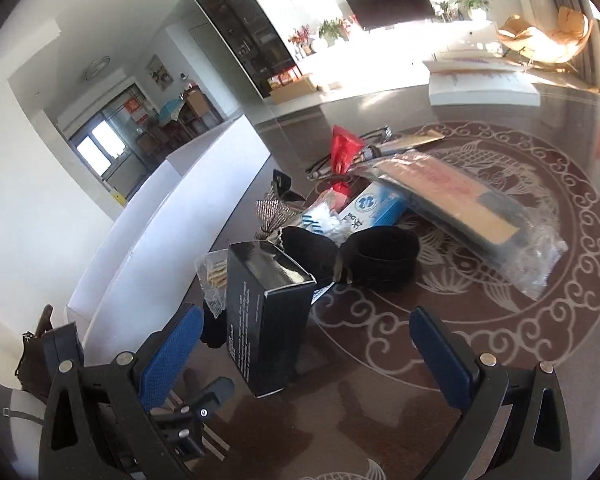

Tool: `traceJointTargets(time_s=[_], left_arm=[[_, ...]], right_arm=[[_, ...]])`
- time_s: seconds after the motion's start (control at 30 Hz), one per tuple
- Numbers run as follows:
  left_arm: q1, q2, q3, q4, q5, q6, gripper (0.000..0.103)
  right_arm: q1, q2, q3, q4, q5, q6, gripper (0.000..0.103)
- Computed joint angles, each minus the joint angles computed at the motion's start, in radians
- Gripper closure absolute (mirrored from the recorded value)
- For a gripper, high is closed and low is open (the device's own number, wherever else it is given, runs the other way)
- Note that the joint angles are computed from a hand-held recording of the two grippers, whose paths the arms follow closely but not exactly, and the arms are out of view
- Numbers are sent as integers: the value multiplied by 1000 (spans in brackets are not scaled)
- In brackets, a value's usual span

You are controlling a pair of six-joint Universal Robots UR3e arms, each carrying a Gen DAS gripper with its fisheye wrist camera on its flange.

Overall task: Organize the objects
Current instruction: 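Move the right gripper to the black soap box and close on it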

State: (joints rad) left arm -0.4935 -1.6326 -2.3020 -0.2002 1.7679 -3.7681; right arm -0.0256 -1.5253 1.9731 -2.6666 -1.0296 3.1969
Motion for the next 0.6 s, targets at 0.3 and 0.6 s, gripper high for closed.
traceJointTargets(time_s=[0.3,0.6], left_arm=[[24,14,-26,28,-30,7,0],[14,20,-43,42,-53,34,0]], right_arm=[[-3,178,-64,-12,206,15,67],[-312,-167,199,381,281,-213,54]])
